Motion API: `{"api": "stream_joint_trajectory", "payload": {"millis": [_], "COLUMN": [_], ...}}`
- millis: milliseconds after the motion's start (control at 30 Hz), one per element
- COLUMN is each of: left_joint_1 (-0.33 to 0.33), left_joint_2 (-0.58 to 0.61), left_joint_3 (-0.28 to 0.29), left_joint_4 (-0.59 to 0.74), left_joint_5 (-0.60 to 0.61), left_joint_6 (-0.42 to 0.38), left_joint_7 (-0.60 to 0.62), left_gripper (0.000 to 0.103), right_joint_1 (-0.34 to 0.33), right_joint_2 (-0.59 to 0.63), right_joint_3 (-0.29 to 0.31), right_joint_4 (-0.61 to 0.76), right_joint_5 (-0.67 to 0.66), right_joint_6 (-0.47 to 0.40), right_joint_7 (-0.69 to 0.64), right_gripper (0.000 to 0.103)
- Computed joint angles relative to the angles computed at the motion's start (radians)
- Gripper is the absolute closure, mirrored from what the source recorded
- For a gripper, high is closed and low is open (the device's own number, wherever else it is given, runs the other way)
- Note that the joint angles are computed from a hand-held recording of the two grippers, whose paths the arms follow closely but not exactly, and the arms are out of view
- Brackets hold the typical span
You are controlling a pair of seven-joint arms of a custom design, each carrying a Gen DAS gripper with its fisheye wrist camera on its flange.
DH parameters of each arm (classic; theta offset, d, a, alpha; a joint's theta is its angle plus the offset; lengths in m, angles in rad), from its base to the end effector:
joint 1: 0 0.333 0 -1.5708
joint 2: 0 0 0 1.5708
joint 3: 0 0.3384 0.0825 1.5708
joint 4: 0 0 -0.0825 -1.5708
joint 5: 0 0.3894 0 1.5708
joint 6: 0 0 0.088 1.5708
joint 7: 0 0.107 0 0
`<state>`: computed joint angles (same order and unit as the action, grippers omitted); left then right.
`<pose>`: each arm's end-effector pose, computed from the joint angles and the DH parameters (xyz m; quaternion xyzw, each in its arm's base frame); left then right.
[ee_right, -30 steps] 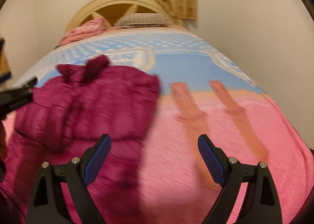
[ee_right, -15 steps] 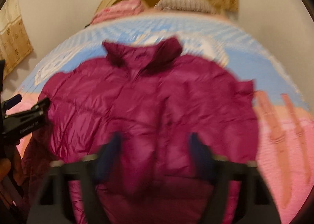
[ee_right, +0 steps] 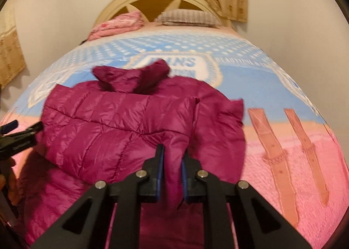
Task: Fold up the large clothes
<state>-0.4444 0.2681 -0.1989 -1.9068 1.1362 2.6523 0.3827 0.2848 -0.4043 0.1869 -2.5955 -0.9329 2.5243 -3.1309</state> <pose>0.5143 -0.4052 0.4210 -0.5297 0.7488 -0.2528 0.3080 0.3736 0.2011 0.4382 -0.5089 0.7757 -0.3081 0.2106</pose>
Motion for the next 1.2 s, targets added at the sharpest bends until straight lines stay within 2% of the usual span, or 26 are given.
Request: {"api": "stream_joint_trajectory", "payload": {"millis": [33,133,267,300,433,600,733,900,1033,1200], "left_joint_1": [-0.002,0.005,0.023,0.026,0.027,0.005,-0.023,-0.042,-0.054,-0.063], "left_joint_2": [0.002,0.006,-0.018,-0.021,-0.021,0.004,0.042,0.119,0.173,0.203], "left_joint_3": [-0.001,-0.007,0.004,0.005,-0.001,-0.010,-0.004,0.000,0.015,0.046], "left_joint_4": [0.001,-0.001,-0.020,-0.019,0.004,0.054,0.101,0.159,0.183,0.181], "left_joint_5": [0.001,-0.037,-0.059,-0.060,-0.071,-0.080,-0.062,-0.109,-0.140,-0.134], "left_joint_6": [-0.002,-0.001,0.031,0.033,0.036,0.043,0.042,0.025,0.034,0.090], "left_joint_7": [-0.001,0.024,-0.003,-0.005,-0.001,0.018,0.020,0.102,0.149,0.127], "left_gripper": [0.006,0.006,0.006,0.006,0.006,0.006,0.006,0.006,0.006,0.002], "right_joint_1": [-0.001,-0.006,-0.029,-0.032,-0.024,0.004,0.027,0.027,0.026,0.025], "right_joint_2": [0.004,0.015,-0.023,-0.037,-0.044,0.004,0.074,0.140,0.179,0.208], "right_joint_3": [-0.005,-0.025,-0.028,-0.021,0.031,0.065,0.038,-0.004,-0.017,-0.027], "right_joint_4": [-0.011,-0.035,-0.067,-0.068,-0.015,0.077,0.127,0.130,0.127,0.119], "right_joint_5": [0.008,0.025,0.021,0.023,0.026,-0.024,-0.064,-0.102,-0.115,-0.128], "right_joint_6": [0.001,0.041,0.071,0.057,-0.085,-0.226,-0.196,-0.089,-0.061,-0.040], "right_joint_7": [0.005,0.004,0.043,0.049,0.052,0.070,0.067,0.104,0.110,0.124], "right_gripper": [0.087,0.078,0.056,0.056,0.055,0.055,0.055,0.062,0.065,0.068]}}
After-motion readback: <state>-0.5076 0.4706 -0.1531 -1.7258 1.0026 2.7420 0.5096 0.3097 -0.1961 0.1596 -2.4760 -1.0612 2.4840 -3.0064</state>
